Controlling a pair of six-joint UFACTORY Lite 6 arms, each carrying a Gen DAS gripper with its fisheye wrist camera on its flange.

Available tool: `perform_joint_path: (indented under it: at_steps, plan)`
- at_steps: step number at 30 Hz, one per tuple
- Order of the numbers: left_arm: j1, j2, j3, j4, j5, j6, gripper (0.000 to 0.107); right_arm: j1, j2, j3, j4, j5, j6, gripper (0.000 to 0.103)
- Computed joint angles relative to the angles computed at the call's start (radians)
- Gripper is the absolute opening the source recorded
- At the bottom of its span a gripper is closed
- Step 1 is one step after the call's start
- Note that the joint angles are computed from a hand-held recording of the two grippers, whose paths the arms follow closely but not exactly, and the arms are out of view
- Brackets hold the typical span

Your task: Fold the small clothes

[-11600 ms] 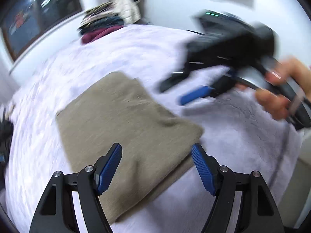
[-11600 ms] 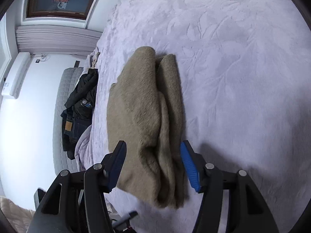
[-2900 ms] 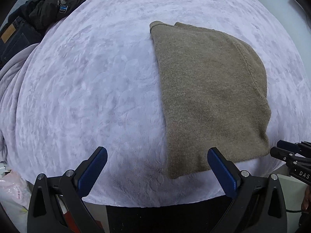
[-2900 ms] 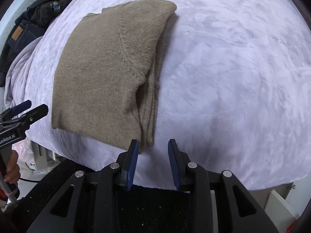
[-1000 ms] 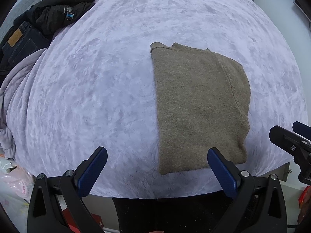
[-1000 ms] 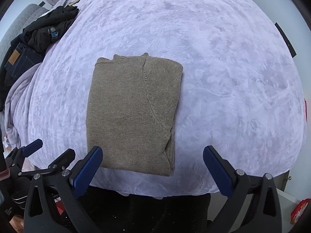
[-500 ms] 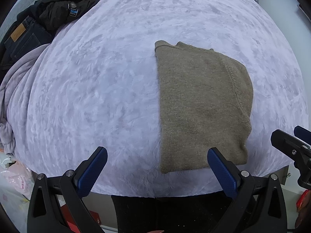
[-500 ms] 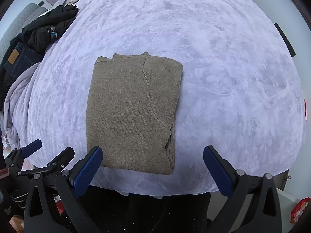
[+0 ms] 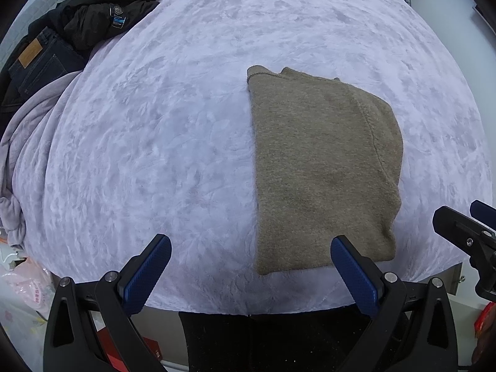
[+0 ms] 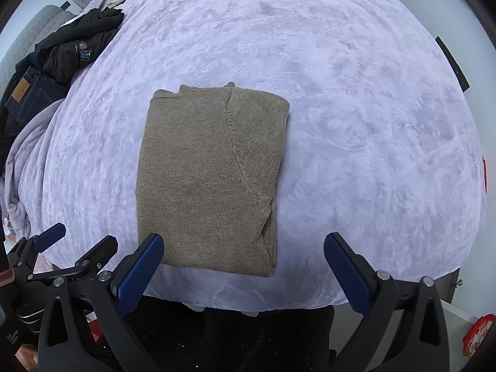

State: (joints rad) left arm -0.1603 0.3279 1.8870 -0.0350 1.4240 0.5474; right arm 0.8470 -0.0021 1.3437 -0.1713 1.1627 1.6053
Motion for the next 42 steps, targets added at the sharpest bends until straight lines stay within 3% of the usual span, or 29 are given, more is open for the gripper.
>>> perform_joint_path:
  at_steps: [42]
  plan:
    - [0.010, -0.010, 0.004, -0.008, 0.012, 0.012, 0.103, 0.023, 0.015, 0.034, 0.004, 0.051, 0.014, 0.103]
